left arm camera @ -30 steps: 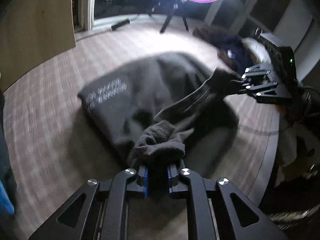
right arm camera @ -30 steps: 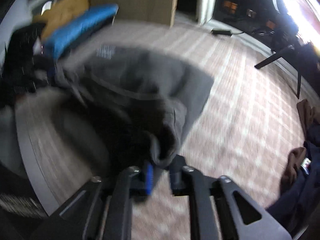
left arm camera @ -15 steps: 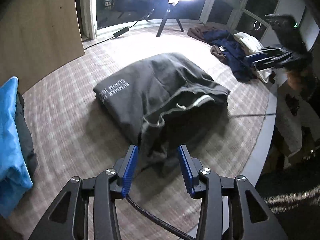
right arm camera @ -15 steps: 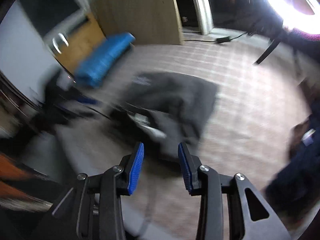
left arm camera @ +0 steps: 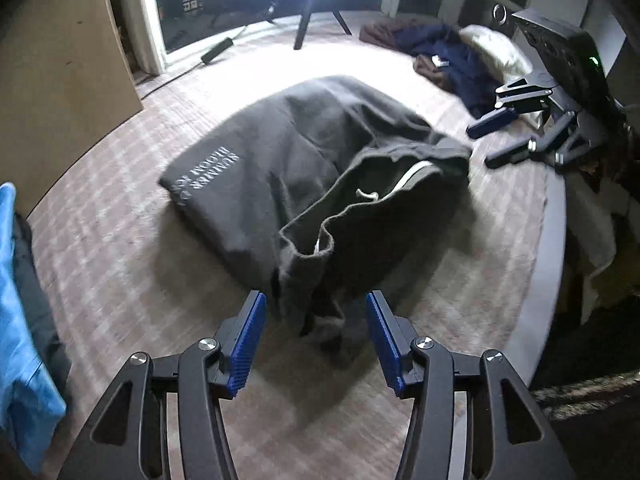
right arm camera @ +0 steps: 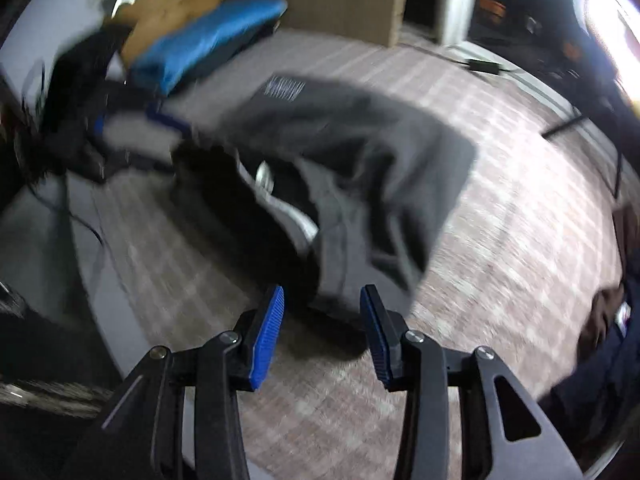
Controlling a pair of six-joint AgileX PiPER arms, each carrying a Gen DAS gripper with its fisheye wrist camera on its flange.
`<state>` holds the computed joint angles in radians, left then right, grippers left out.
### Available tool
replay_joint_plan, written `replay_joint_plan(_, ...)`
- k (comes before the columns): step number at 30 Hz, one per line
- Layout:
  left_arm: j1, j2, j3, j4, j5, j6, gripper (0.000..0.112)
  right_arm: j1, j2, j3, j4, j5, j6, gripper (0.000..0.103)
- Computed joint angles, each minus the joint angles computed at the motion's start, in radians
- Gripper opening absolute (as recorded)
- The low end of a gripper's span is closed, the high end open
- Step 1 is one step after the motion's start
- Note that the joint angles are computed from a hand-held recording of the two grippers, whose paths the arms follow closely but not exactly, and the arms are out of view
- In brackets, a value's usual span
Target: Fold clothes
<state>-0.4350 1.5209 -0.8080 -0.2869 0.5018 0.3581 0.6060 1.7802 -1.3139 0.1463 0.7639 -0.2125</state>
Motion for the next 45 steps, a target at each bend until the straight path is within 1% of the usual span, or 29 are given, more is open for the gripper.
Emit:
replay_joint_plan(1, -0.005, 0.013, -0.003, 0.003, -0.013, -0.003, 0.047, 0.027, 0.018, -0.005, -0.062, -0.013, 0.030, 0.040)
replay_joint_plan(3, -0.008, 0.024, -0.005, -0.009, -0.034, 0.014, 0.036, 0.059, 0.042, -0.007, -0.158, -0.039, 0.068, 0.040)
replay_joint_plan(4, -0.006, 0.020, -0.003, -0.028, -0.038, 0.041, 0.022, 0.063, 0.051, -0.008, -0.182, -0.044, 0.077, 0.039)
replay_joint_plan(5, -0.003, 0.009, 0.001, -0.046, -0.040, 0.069, 0.013, 0.059, 0.067, -0.026, -0.194, -0.027, 0.085, 0.039)
replay_joint_plan(6, 0.000, -0.002, 0.005, -0.065, -0.042, 0.098, 0.013, 0.042, 0.075, -0.039, -0.169, -0.014, 0.073, 0.028)
replay_joint_plan(7, 0.003, -0.013, 0.009, -0.085, -0.043, 0.127, 0.012, 0.024, 0.083, -0.054, -0.144, -0.002, 0.060, 0.006)
replay_joint_plan(8, 0.006, -0.027, 0.012, -0.103, -0.038, 0.152, 0.011, 0.006, 0.092, -0.068, -0.119, 0.012, 0.049, 0.005)
replay_joint_plan(11, -0.023, -0.093, 0.045, -0.141, -0.003, 0.259, 0.012, -0.042, 0.043, -0.045, -0.044, 0.041, -0.034, 0.005)
replay_joint_plan(12, -0.048, -0.100, 0.059, -0.110, 0.002, 0.255, 0.014, -0.059, 0.028, -0.038, -0.019, 0.053, -0.061, 0.005)
replay_joint_plan(14, -0.111, -0.083, 0.082, 0.026, 0.012, 0.160, 0.019, -0.093, 0.039, -0.050, 0.029, 0.125, -0.119, 0.008)
replay_joint_plan(16, -0.142, -0.060, 0.092, 0.121, 0.051, 0.078, 0.024, -0.090, 0.046, -0.063, -0.008, 0.157, -0.103, 0.023)
replay_joint_plan(17, -0.146, -0.067, 0.100, 0.155, 0.060, 0.049, 0.024, -0.089, 0.028, -0.060, -0.019, 0.153, -0.098, 0.027)
replay_joint_plan(18, -0.131, -0.085, 0.102, 0.148, 0.074, 0.055, 0.024, -0.090, 0.009, -0.056, -0.026, 0.148, -0.096, 0.030)
replay_joint_plan(19, -0.096, -0.116, 0.099, 0.101, 0.093, 0.096, 0.027, -0.104, -0.010, -0.056, 0.006, 0.151, -0.121, 0.031)
replay_joint_plan(22, 0.014, -0.185, 0.074, -0.033, 0.148, 0.207, 0.044, -0.183, -0.044, -0.076, 0.199, 0.182, -0.204, 0.031)
replay_joint_plan(24, 0.071, -0.167, 0.044, -0.097, 0.131, 0.238, 0.044, -0.191, -0.068, -0.055, 0.264, 0.151, -0.205, 0.031)
replay_joint_plan(25, 0.089, -0.149, 0.028, -0.127, 0.121, 0.251, 0.043, -0.184, -0.050, -0.069, 0.269, 0.140, -0.198, 0.031)
replay_joint_plan(27, 0.090, -0.101, 0.011, -0.199, 0.093, 0.299, 0.042, -0.187, -0.008, -0.096, 0.284, 0.158, -0.202, 0.031)
replay_joint_plan(28, 0.079, -0.074, 0.012, -0.237, 0.068, 0.332, 0.042, -0.178, -0.008, -0.077, 0.268, 0.136, -0.185, 0.031)
replay_joint_plan(30, 0.048, 0.006, 0.022, -0.240, 0.034, 0.351, 0.044, -0.153, 0.025, -0.062, 0.210, 0.099, -0.131, 0.031)
replay_joint_plan(31, 0.044, 0.034, 0.030, -0.235, 0.028, 0.353, 0.042, -0.141, 0.065, -0.080, 0.167, 0.097, -0.094, 0.031)
replay_joint_plan(32, 0.052, 0.043, 0.042, -0.237, 0.029, 0.360, 0.041, -0.131, 0.105, -0.089, 0.132, 0.136, -0.084, 0.031)
replay_joint_plan(33, 0.061, 0.052, 0.054, -0.239, 0.031, 0.366, 0.041, -0.132, 0.108, -0.079, 0.115, 0.162, -0.087, 0.031)
replay_joint_plan(34, 0.081, 0.049, 0.056, -0.258, 0.054, 0.382, 0.041, -0.144, 0.085, -0.046, 0.132, 0.156, -0.118, 0.031)
replay_joint_plan(36, 0.141, -0.001, 0.038, -0.310, 0.128, 0.407, 0.041, -0.215, 0.024, -0.023, 0.262, 0.181, -0.210, 0.031)
replay_joint_plan(38, 0.188, -0.041, 0.010, -0.367, 0.167, 0.451, 0.044, -0.297, -0.020, -0.030, 0.391, 0.198, -0.278, 0.031)
replay_joint_plan(40, 0.204, -0.026, -0.039, -0.367, 0.140, 0.432, 0.045, -0.325, -0.006, -0.080, 0.400, 0.168, -0.252, 0.031)
replay_joint_plan(43, 0.213, 0.031, -0.121, -0.337, 0.069, 0.370, 0.045, -0.312, 0.084, -0.211, 0.355, 0.134, -0.193, 0.031)
replay_joint_plan(45, 0.228, 0.110, -0.164, -0.398, 0.025, 0.403, 0.045, -0.290, 0.170, -0.305, 0.369, 0.136, -0.185, 0.031)
